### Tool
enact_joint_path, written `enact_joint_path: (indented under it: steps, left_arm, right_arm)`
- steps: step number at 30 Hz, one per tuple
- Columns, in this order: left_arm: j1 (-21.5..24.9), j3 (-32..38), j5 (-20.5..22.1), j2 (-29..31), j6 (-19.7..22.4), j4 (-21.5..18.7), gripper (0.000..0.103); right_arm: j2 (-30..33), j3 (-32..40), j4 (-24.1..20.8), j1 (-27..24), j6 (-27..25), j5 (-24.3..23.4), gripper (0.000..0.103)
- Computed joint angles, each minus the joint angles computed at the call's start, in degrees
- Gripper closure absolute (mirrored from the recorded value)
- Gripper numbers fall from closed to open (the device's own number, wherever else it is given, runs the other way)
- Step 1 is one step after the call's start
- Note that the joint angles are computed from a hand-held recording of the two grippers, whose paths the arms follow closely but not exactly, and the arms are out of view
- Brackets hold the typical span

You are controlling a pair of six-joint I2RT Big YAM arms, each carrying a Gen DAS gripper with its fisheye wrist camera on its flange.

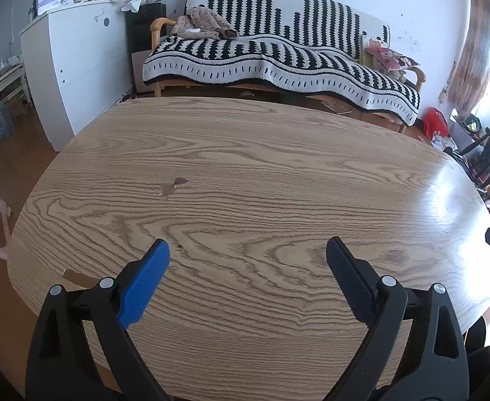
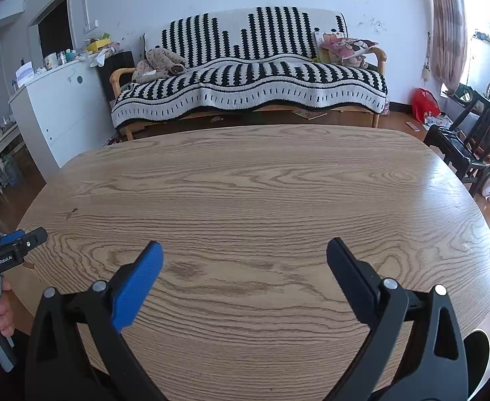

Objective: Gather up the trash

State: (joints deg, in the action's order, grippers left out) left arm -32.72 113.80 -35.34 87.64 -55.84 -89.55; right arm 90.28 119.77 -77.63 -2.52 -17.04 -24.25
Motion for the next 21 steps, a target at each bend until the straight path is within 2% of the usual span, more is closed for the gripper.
enact_joint_path:
  steps: [21]
  left_arm:
    - [0.3, -1.4, 0.4, -0.7, 0.7, 0.8, 0.011]
  right_arm:
    - [0.2, 0.5, -0.4, -0.2, -0.2, -0.1, 0.008]
